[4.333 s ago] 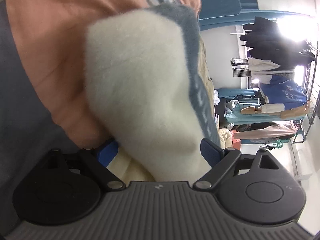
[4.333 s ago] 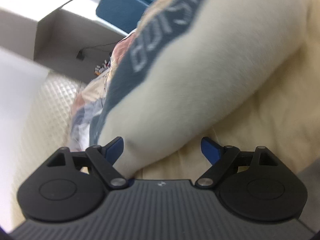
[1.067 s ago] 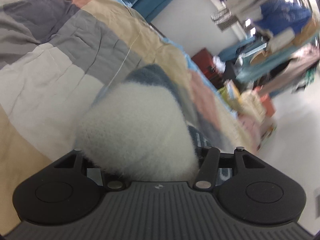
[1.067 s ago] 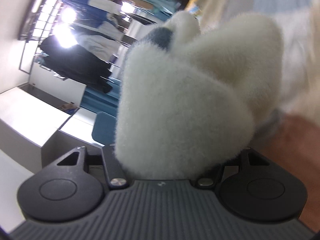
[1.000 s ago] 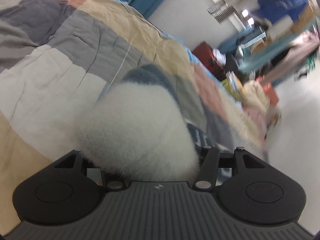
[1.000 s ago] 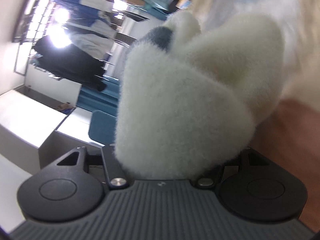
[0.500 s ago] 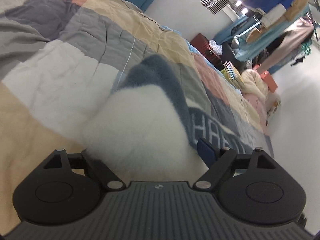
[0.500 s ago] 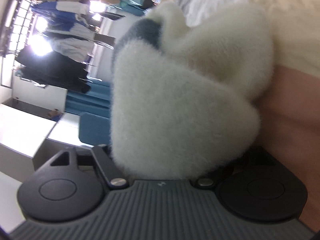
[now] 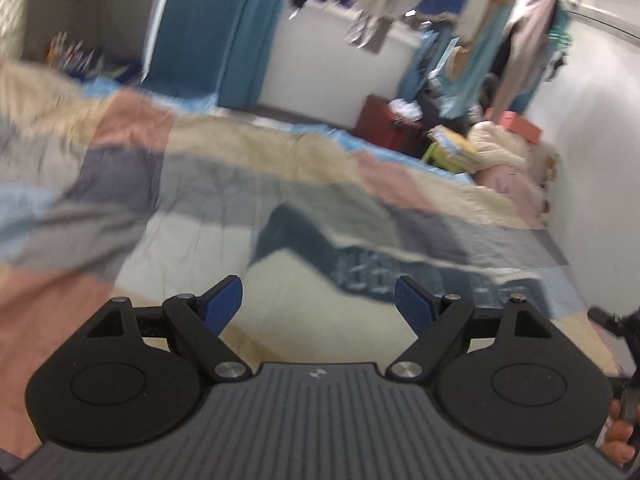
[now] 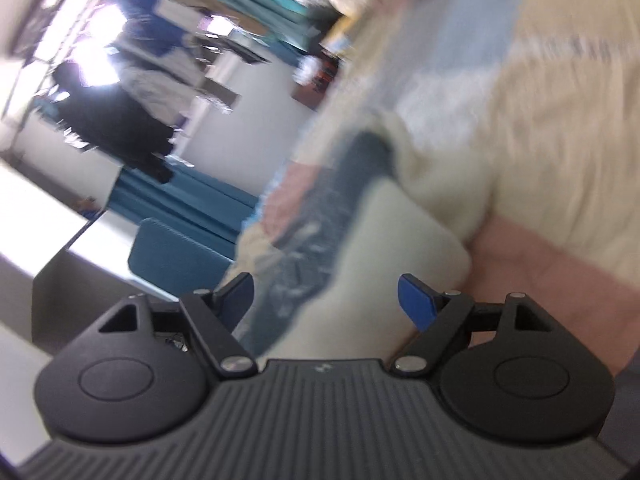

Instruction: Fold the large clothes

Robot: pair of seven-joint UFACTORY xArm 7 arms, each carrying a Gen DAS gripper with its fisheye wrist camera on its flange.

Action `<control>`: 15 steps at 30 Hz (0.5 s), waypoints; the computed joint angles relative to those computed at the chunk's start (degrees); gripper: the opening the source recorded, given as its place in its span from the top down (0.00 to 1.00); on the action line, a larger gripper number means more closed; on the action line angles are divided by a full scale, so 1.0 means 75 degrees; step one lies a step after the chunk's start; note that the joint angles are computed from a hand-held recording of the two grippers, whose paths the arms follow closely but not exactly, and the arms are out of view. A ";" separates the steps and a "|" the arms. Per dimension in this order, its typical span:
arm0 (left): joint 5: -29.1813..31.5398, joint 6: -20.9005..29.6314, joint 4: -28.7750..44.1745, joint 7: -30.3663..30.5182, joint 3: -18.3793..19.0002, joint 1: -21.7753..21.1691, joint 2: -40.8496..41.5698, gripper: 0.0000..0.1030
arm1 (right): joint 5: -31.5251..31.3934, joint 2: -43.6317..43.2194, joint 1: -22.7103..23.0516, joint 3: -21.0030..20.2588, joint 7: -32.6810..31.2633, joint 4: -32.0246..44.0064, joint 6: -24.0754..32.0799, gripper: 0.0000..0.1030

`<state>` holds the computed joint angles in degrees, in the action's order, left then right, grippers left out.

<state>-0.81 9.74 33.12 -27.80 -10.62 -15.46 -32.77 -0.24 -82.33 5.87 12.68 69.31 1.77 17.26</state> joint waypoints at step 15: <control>0.0357 0.2396 -0.0057 0.0753 -0.0690 -0.0807 -0.3746 0.00 | -0.1186 -0.1975 0.0430 0.1834 -0.1900 0.2603 0.3271 0.20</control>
